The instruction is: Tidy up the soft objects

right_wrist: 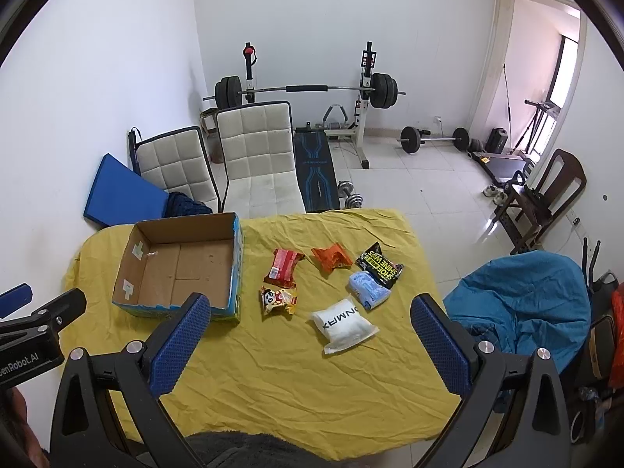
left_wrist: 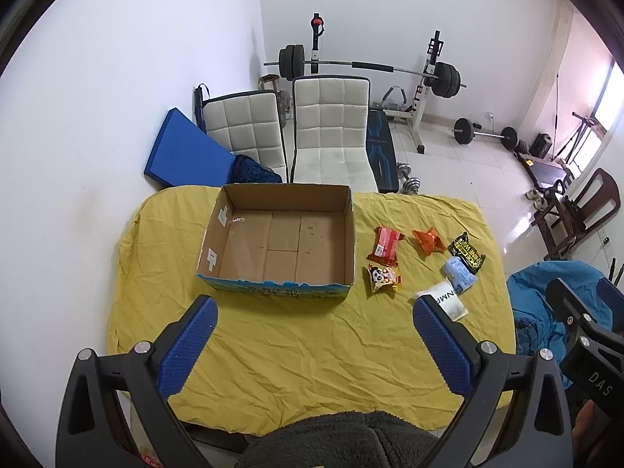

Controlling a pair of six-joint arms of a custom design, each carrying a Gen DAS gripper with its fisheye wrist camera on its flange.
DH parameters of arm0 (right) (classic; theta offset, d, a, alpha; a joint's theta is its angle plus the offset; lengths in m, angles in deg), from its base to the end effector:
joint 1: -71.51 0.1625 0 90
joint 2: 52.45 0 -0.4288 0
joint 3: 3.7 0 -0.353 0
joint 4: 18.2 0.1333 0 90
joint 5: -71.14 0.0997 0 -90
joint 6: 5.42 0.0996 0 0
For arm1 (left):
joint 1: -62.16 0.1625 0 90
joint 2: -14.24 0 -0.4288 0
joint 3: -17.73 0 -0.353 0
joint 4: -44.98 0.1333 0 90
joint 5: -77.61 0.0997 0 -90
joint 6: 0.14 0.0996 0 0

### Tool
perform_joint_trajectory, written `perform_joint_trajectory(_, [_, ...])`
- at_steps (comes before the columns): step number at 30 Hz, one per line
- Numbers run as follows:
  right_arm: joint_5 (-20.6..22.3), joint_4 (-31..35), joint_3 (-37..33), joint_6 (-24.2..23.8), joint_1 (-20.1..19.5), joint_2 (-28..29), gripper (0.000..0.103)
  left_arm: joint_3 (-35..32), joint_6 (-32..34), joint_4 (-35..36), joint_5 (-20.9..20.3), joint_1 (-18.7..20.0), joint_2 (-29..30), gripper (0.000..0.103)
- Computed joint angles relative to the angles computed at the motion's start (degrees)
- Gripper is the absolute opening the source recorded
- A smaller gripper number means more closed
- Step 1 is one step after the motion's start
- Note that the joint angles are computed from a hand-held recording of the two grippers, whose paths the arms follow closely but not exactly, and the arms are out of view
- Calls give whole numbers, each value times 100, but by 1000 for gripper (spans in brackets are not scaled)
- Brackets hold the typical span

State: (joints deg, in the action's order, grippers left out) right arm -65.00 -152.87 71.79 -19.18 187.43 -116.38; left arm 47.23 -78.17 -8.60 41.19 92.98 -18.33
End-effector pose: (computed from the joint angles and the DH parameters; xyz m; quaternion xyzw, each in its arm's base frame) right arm 0.3418 -0.5627 0.4736 0.1943 -0.8674 0.3005 0.3457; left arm -0.5473 -0.5751 0.3080 -0.0124 0.8648 -0.3086 0.3960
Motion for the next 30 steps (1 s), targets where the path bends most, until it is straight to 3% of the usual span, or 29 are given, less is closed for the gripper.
perform_joint_trajectory(30, [86,-365,72,-353,34,-45,103,-86,-70,42,42,-44,73,103])
